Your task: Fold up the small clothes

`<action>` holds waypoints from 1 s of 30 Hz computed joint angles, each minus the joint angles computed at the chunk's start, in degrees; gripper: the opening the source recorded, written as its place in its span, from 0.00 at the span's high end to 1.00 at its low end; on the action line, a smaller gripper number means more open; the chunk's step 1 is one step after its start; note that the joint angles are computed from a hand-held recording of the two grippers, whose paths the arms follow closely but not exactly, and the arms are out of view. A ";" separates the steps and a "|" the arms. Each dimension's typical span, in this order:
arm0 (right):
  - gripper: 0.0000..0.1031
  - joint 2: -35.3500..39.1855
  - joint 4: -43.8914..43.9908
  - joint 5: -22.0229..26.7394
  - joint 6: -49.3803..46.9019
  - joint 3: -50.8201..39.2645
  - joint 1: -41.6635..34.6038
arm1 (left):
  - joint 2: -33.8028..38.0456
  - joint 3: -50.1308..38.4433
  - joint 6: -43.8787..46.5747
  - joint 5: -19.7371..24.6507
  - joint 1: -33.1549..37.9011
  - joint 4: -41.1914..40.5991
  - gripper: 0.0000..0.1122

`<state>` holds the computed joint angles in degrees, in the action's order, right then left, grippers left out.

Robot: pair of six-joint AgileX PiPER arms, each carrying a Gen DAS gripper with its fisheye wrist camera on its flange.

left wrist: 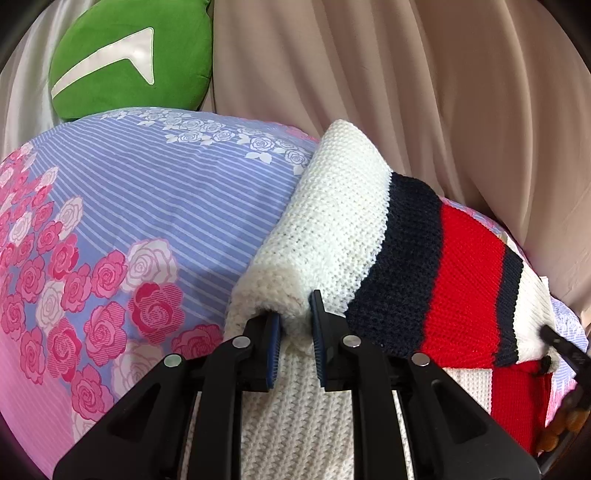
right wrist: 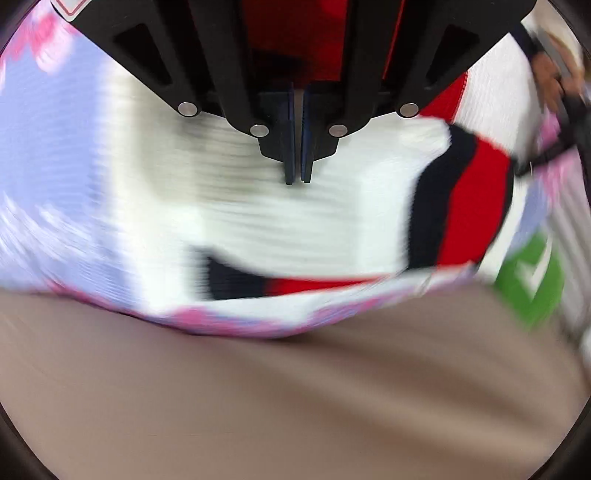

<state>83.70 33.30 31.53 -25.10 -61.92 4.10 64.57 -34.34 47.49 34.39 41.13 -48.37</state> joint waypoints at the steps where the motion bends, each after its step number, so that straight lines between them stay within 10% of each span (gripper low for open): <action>1: 0.84 -1.37 2.77 0.42 -3.06 1.23 -1.47 | 0.01 0.01 0.00 -0.09 -0.01 0.02 0.86; 10: 0.60 -0.59 10.09 3.05 -10.10 3.56 -6.01 | -0.10 0.11 0.14 0.02 0.07 -0.11 0.86; 12: 0.91 -0.20 8.22 3.69 -9.54 2.69 -4.99 | -0.13 0.12 0.14 -0.05 0.06 0.03 0.86; 20: 0.96 0.44 6.78 -0.33 -7.63 3.81 -6.98 | -0.01 0.14 -0.87 -1.19 -0.98 0.89 0.85; 25: 0.87 -6.08 6.42 6.92 -6.13 4.75 -10.45 | 0.35 0.13 -0.21 -1.54 -1.17 0.05 0.84; 30: 0.66 -25.00 11.93 25.92 -18.21 14.33 -26.75 | -6.73 2.36 11.53 11.60 13.07 -2.99 0.65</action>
